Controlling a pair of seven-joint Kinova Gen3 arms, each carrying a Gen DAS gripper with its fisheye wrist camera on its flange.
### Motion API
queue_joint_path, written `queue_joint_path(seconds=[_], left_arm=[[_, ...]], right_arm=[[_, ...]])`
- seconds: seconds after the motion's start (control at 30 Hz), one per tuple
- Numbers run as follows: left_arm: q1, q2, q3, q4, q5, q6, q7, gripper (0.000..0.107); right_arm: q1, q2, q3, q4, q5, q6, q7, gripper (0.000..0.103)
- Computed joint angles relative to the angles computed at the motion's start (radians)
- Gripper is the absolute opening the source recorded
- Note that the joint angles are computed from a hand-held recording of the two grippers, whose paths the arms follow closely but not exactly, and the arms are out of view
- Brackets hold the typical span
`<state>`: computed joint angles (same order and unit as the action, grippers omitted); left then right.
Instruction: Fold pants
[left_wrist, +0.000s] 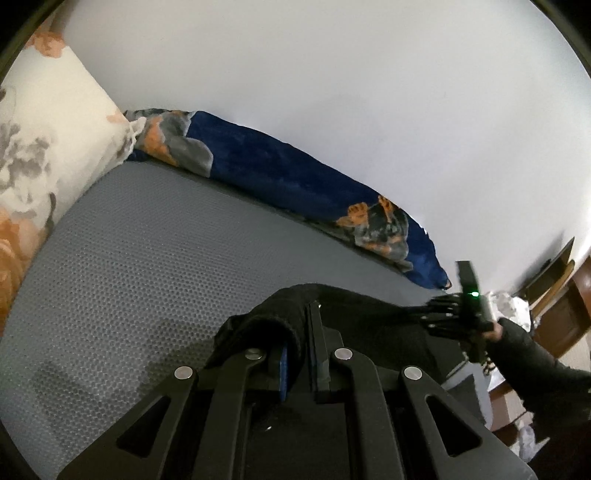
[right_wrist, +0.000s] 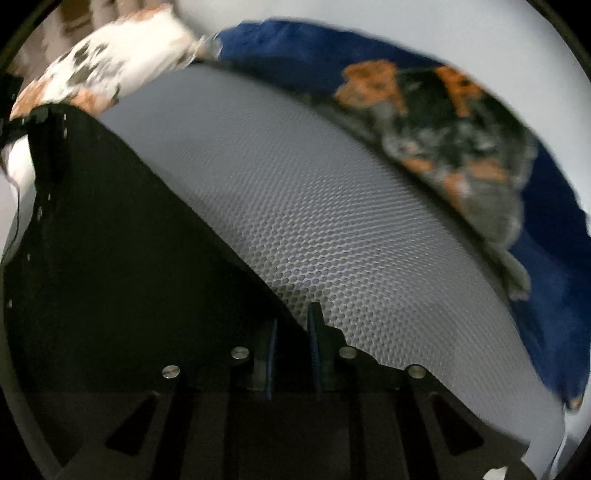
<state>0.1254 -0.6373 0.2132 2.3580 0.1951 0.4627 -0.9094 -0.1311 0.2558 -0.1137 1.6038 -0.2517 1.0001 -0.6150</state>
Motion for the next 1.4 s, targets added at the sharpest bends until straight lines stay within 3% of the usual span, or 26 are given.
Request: queue_joint_path(seconds=[0.13, 0.3, 0.47, 0.63, 1.0, 1.2, 1.4], left_arm=[[-0.014, -0.023, 0.019, -0.024, -0.018, 0.058, 0.006, 0.009], [-0.001, -0.097, 0.050, -0.055, -0.028, 0.146, 0.006, 0.009], [0.011, -0.199, 0.100, -0.065, 0.004, 0.230, 0.033, 0.010], [-0.021, -0.299, 0.185, -0.089, 0.041, 0.364, 0.089, 0.011], [-0.050, -0.435, 0.316, -0.070, 0.182, 0.570, 0.158, 0.013], [-0.081, -0.427, 0.389, -0.052, 0.258, 0.638, 0.144, 0.014], [-0.131, -0.401, 0.436, -0.085, 0.278, 0.725, 0.139, 0.024]], right_arm=[[0.032, -0.124, 0.016, 0.112, -0.061, -0.089, -0.013, 0.012], [0.019, -0.289, 0.040, 0.239, -0.088, -0.130, -0.039, 0.010], [0.008, -0.434, 0.123, 0.327, -0.135, -0.052, -0.018, 0.009], [-0.001, -0.561, 0.170, 0.410, -0.116, 0.014, -0.019, 0.008], [0.000, -0.673, 0.240, 0.552, -0.076, 0.105, -0.064, 0.007], [-0.004, -0.675, 0.222, 0.613, -0.037, 0.084, -0.070, 0.007], [-0.011, -0.656, 0.172, 0.672, 0.004, 0.012, -0.108, 0.007]])
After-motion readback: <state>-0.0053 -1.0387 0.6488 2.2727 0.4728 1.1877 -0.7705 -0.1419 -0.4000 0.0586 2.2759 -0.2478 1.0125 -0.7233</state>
